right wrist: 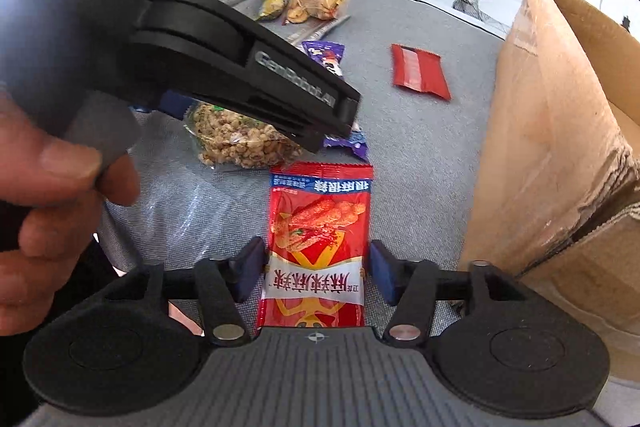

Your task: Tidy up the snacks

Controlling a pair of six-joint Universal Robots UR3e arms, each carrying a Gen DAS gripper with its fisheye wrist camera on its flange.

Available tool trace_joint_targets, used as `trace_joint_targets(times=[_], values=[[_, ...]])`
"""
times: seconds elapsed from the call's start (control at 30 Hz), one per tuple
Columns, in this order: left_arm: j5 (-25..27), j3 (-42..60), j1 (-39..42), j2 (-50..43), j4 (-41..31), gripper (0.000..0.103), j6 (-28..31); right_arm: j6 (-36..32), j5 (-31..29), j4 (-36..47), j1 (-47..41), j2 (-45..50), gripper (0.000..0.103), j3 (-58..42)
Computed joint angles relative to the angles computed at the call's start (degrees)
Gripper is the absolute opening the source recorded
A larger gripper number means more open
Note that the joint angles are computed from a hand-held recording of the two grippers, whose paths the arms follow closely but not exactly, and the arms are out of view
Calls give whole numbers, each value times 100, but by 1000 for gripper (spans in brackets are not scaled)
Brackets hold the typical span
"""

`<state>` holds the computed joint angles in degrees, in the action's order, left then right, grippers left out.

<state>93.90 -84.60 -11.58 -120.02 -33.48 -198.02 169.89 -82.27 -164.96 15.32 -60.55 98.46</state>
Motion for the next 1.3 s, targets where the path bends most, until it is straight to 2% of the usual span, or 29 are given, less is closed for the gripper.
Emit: trace_joint_targets(times=[0.23,0.4,0.53,1.0,1.3], values=[[177,-191,-34,93,330,89,-51,49,68,-251,-25,-105,48,206],[168,-349,19,195,537,89,-121,138,191,-553,-88,-216,48,436],[180,-259,37,162,353,89,-142,78,112,-385,-50,-186,48,388],[-89,-628,164,399,761,89,-201,52,40,-921,-45,-322,48,679],[-361,-1104,230,696,1438,89,-231,119,5,-1254,-60,-617,48,1044]])
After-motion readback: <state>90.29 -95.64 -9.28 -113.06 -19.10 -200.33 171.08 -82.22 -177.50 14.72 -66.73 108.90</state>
